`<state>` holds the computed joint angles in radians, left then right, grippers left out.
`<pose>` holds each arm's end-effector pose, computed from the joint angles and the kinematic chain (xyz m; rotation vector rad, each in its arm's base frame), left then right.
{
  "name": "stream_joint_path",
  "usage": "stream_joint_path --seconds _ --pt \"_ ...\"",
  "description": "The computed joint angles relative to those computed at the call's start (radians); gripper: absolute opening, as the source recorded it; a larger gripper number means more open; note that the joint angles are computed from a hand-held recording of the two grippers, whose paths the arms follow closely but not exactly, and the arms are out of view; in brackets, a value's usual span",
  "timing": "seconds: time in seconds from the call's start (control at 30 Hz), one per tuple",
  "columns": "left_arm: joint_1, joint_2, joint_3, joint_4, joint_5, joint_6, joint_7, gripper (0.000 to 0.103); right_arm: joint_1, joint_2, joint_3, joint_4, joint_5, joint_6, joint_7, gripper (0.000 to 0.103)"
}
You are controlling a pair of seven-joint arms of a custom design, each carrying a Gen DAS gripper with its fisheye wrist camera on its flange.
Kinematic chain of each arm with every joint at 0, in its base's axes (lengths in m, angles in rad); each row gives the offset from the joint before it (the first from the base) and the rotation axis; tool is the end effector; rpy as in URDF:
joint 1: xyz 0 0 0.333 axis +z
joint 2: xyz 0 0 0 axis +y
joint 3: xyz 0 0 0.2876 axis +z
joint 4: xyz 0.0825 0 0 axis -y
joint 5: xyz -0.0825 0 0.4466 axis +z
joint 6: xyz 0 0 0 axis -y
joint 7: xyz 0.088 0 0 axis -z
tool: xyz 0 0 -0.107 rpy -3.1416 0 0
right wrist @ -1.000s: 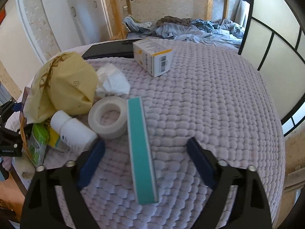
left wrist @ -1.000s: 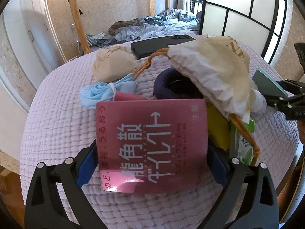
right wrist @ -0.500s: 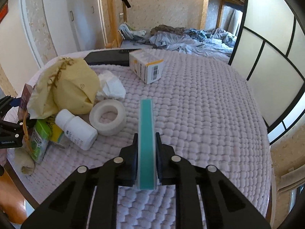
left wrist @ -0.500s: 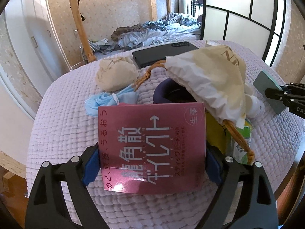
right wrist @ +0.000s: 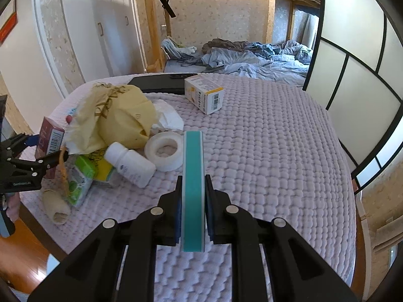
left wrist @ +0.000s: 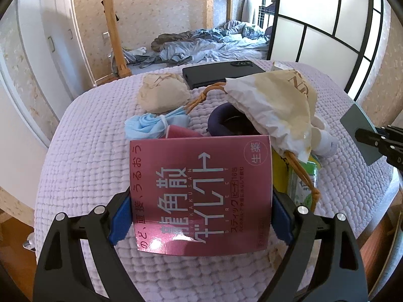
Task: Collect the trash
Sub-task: 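Lift the pink box and teal nail file off the bed with both tools, then carry the pink box and teal nail file in both tools over the bin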
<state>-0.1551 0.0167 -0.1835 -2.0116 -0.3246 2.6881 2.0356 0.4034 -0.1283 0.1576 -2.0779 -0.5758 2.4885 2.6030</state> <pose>0.6249 -0.2087 0.4640 -1.3004 2.3454 -0.8496 0.5230 0.3346 0.4918 -1.7103 1.8889 -0.6321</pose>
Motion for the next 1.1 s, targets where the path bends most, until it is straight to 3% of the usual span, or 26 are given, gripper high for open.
stream_joint_path --seconds 0.37,1.1 --pt "0.013 -0.071 0.006 -0.042 -0.037 -0.056 -0.017 0.090 0.028 -0.038 0.023 -0.018 0.014 0.004 0.038 0.016" --pt "0.006 -0.313 0.032 -0.251 -0.181 -0.166 0.140 0.090 0.092 -0.126 0.064 -0.088 0.063 -0.021 0.110 0.016"
